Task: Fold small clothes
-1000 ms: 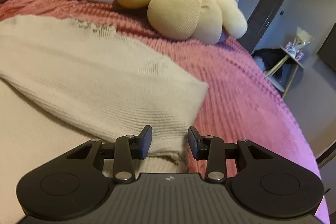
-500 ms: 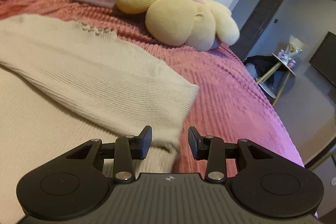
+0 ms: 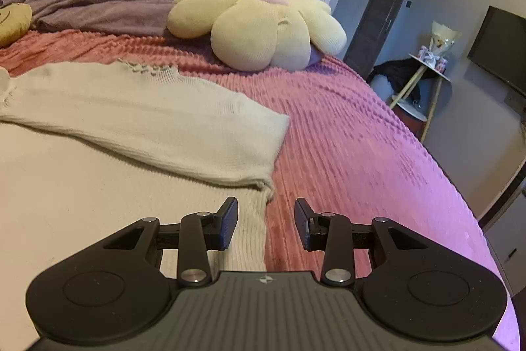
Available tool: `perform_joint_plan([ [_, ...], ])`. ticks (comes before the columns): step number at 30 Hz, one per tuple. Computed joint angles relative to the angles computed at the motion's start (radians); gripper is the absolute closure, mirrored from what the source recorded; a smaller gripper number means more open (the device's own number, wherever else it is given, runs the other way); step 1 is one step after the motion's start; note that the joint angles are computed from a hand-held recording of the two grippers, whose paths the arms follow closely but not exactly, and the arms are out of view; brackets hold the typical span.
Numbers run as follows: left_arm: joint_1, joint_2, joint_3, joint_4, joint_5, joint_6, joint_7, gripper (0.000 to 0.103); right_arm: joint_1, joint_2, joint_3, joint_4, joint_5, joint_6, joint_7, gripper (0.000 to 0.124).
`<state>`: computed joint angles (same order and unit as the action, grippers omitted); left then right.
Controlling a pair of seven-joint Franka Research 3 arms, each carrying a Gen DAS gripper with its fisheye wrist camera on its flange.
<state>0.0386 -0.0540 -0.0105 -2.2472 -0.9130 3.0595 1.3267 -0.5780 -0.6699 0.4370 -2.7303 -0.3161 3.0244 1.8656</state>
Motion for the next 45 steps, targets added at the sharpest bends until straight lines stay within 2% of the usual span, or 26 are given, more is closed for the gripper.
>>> perform_joint_plan([
  [3, -0.01, -0.036, -0.014, -0.004, 0.155, 0.024, 0.0, 0.094, 0.031, 0.005, -0.035, -0.003, 0.018, -0.001, -0.013, 0.088],
  [5, -0.039, -0.057, -0.019, 0.019, 0.251, 0.021, 0.031, 0.095, 0.052, 0.007, -0.062, -0.005, 0.037, -0.01, -0.016, 0.088],
  [7, -0.081, -0.073, -0.032, 0.048, 0.349, 0.02, 0.075, 0.095, 0.045, 0.0, -0.061, -0.01, 0.041, -0.011, -0.008, 0.088],
  [9, -0.179, -0.087, -0.024, 0.082, 0.366, 0.023, 0.201, 0.095, 0.052, -0.008, -0.073, -0.02, 0.05, -0.005, -0.007, 0.088],
  [11, -0.335, -0.088, 0.019, 0.121, 0.25, 0.03, 0.41, 0.094, 0.066, -0.018, -0.088, -0.028, 0.069, -0.01, -0.005, 0.088],
  [12, -0.388, -0.079, 0.02, 0.147, 0.196, 0.016, 0.49, 0.094, 0.08, -0.023, -0.102, -0.034, 0.082, -0.012, -0.006, 0.088],
  [13, -0.405, -0.07, -0.009, 0.16, 0.206, 0.008, 0.5, 0.091, 0.094, -0.03, -0.115, -0.039, 0.095, -0.017, -0.007, 0.088],
  [14, -0.392, -0.053, -0.057, 0.169, 0.272, 0.008, 0.449, 0.088, 0.107, -0.037, -0.125, -0.043, 0.106, -0.021, -0.008, 0.088],
  [15, -0.392, -0.035, -0.09, 0.178, 0.311, 0.01, 0.427, 0.067, 0.126, -0.043, -0.142, -0.049, 0.119, -0.024, -0.014, 0.088],
  [16, -0.385, -0.018, -0.123, 0.182, 0.376, 0.001, 0.381, 0.043, 0.14, -0.049, -0.154, -0.052, 0.128, -0.028, -0.023, 0.088],
  [17, -0.365, -0.01, -0.158, 0.174, 0.468, -0.007, 0.291, 0.038, 0.152, -0.053, -0.165, -0.053, 0.136, -0.034, -0.033, 0.088],
  [19, -0.374, 0.0, -0.177, 0.166, 0.469, -0.049, 0.276, 0.042, 0.203, -0.058, -0.211, -0.052, 0.156, -0.056, -0.075, 0.088],
  [20, -0.37, -0.003, -0.18, 0.151, 0.519, -0.064, 0.226, 0.042, 0.23, -0.06, -0.238, -0.052, 0.167, -0.062, -0.102, 0.088],
  [21, -0.331, -0.013, -0.208, 0.129, 0.638, -0.077, 0.11, 0.042, 0.254, -0.063, -0.262, -0.054, 0.178, -0.066, -0.128, 0.088],
  [24, -0.248, -0.047, -0.233, 0.064, 0.966, -0.095, -0.184, 0.042, 0.325, -0.052, -0.331, -0.047, 0.228, -0.064, -0.206, 0.088],
  [26, -0.22, -0.07, -0.23, 0.039, 1.074, -0.137, -0.291, 0.042, 0.39, -0.021, -0.382, -0.023, 0.287, -0.07, -0.246, 0.088],
  [31, -0.222, -0.112, -0.2, 0.0, 1.114, -0.249, -0.357, 0.042, 0.621, 0.129, -0.509, 0.087, 0.471, -0.029, -0.366, 0.088],
  [33, -0.24, -0.112, -0.175, -0.011, 1.068, -0.256, -0.309, 0.042, 0.699, 0.21, -0.535, 0.149, 0.523, -0.007, -0.425, 0.088],
  [36, -0.226, -0.119, -0.172, -0.031, 1.08, -0.249, -0.332, 0.042, 0.792, 0.32, -0.575, 0.248, 0.604, -0.018, -0.52, 0.09],
  [41, -0.244, -0.123, -0.136, -0.074, 0.975, -0.183, -0.279, 0.041, 0.85, 0.485, -0.609, 0.425, 0.823, -0.121, -0.61, 0.097],
  [43, -0.236, -0.125, -0.146, -0.084, 0.997, -0.168, -0.28, 0.04, 0.84, 0.535, -0.607, 0.482, 0.894, -0.189, -0.614, 0.103],
  [45, -0.236, -0.129, -0.148, -0.093, 1.003, -0.156, -0.275, 0.038, 0.81, 0.575, -0.584, 0.519, 0.891, -0.235, -0.577, 0.104],
])
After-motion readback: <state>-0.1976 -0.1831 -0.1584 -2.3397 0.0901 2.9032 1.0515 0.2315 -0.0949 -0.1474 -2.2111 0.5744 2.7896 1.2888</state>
